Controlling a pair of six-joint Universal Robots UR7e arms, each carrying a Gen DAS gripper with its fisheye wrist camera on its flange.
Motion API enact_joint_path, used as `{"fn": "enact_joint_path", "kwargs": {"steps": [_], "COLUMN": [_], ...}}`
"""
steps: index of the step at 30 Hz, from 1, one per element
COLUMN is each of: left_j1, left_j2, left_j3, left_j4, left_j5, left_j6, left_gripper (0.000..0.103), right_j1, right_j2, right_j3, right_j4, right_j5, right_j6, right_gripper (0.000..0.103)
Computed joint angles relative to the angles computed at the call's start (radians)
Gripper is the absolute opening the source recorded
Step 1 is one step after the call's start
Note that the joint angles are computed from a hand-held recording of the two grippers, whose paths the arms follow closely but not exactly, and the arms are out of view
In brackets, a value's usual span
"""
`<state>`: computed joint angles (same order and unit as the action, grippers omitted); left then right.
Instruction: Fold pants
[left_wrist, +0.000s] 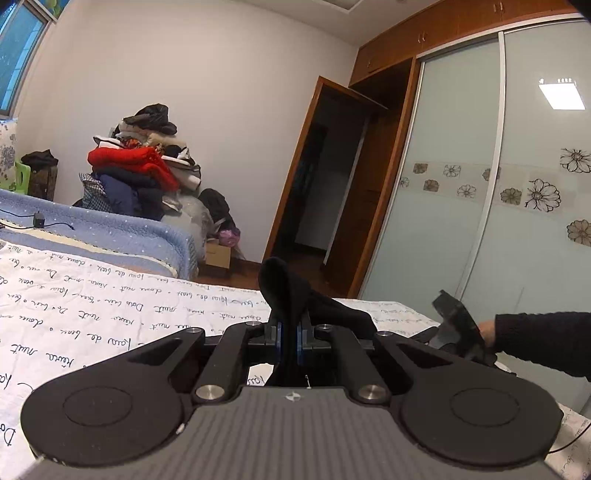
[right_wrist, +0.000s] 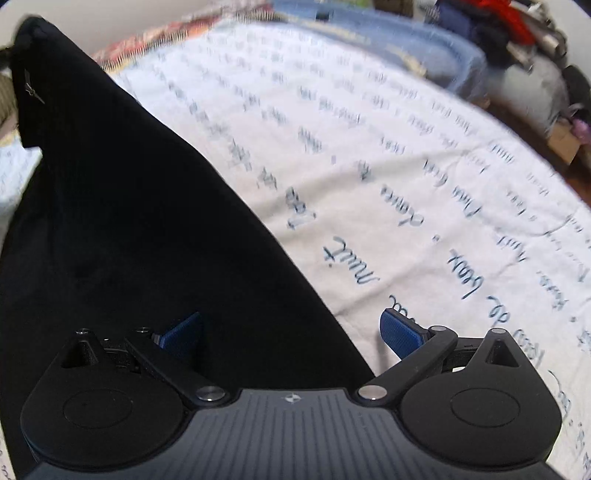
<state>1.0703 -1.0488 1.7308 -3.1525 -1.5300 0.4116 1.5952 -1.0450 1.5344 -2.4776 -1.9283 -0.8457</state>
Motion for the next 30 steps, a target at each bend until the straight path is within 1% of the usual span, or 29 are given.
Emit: {"fn": "enact_joint_path", "kwargs": {"steps": [1,2,3,4,5,7,11,12,14,16,17,18,20,22,23,24,25,26,27,28,29,30], "left_j1": [0.005,0.005,0.006,0.007,0.011,0.02,0.038,0.041,0.052,0.076,0.095,0.113,0.142,0.157,0.163,0.166,0.162,0.155,0.151,0.141,0.129,0.116], "left_j2": [0.0,0.0,-0.002,0.0,0.002,0.0,-0.027,-0.041,-0.076,-0.113,-0.126,-0.136,-0.149,-0.163,-0.175,-0.19,-0.208,-0.226,-0.244,-0.265,-0.286,-0.304], "left_j3": [-0.009,-0.012,-0.008,-0.008,-0.007,-0.008,0.007,0.019,0.058,0.102,0.122,0.138,0.157,0.178,0.187,0.193,0.2,0.207,0.217,0.227,0.238,0.253], "left_j4": [0.017,0.024,0.018,0.008,-0.002,-0.013,-0.002,0.0,-0.01,-0.012,-0.006,0.015,0.076,0.104,0.116,0.128,0.14,0.149,0.151,0.161,0.171,0.181], "left_j5": [-0.003,-0.001,0.006,0.011,0.013,0.005,-0.015,-0.019,-0.035,-0.067,-0.082,-0.082,-0.056,-0.029,-0.033,-0.037,-0.029,-0.011,0.014,0.058,0.106,0.14], "left_j6": [0.003,0.006,0.008,0.007,-0.002,-0.036,-0.08,-0.094,-0.127,-0.201,-0.251,-0.285,-0.368,-0.422,-0.44,-0.459,-0.472,-0.478,-0.479,-0.497,-0.526,-0.561], "left_gripper": [0.007,0.007,0.007,0.007,0.007,0.007,0.007,0.007,0.007,0.008,0.012,0.013,0.014,0.015,0.023,0.025,0.031,0.042,0.05,0.071,0.085,0.087], "right_j1": [-0.009,-0.017,-0.022,-0.016,-0.006,0.011,0.06,0.078,0.114,0.161,0.182,0.195,0.204,0.196,0.195,0.193,0.192,0.19,0.19,0.192,0.197,0.198], "right_j2": [0.007,0.012,0.004,-0.006,-0.016,-0.039,-0.136,-0.172,-0.246,-0.299,-0.318,-0.324,-0.279,-0.233,-0.206,-0.194,-0.181,-0.176,-0.177,-0.18,-0.189,-0.188], "right_j3": [-0.035,-0.058,-0.053,-0.032,-0.004,0.039,0.192,0.252,0.364,0.496,0.566,0.633,0.723,0.759,0.768,0.776,0.782,0.784,0.785,0.785,0.786,0.783], "right_j4": [0.078,0.132,0.144,0.114,0.071,0.033,-0.127,-0.204,-0.299,-0.402,-0.453,-0.517,-0.66,-0.718,-0.748,-0.768,-0.793,-0.806,-0.813,-0.815,-0.81,-0.815], "right_j5": [0.017,0.05,0.079,0.081,0.065,0.049,0.037,0.036,0.042,0.009,-0.016,-0.04,-0.09,-0.114,-0.12,-0.123,-0.127,-0.128,-0.126,-0.124,-0.125,-0.123], "right_j6": [0.032,0.072,0.087,0.072,0.049,0.039,-0.018,-0.037,-0.054,-0.092,-0.096,-0.103,-0.129,-0.128,-0.122,-0.117,-0.115,-0.113,-0.11,-0.106,-0.1,-0.099], "right_gripper": [0.046,0.024,0.006,0.006,0.006,0.005,0.005,0.005,0.005,0.005,0.005,0.005,0.005,0.005,0.005,0.005,0.005,0.005,0.005,0.005,0.005,0.005]}}
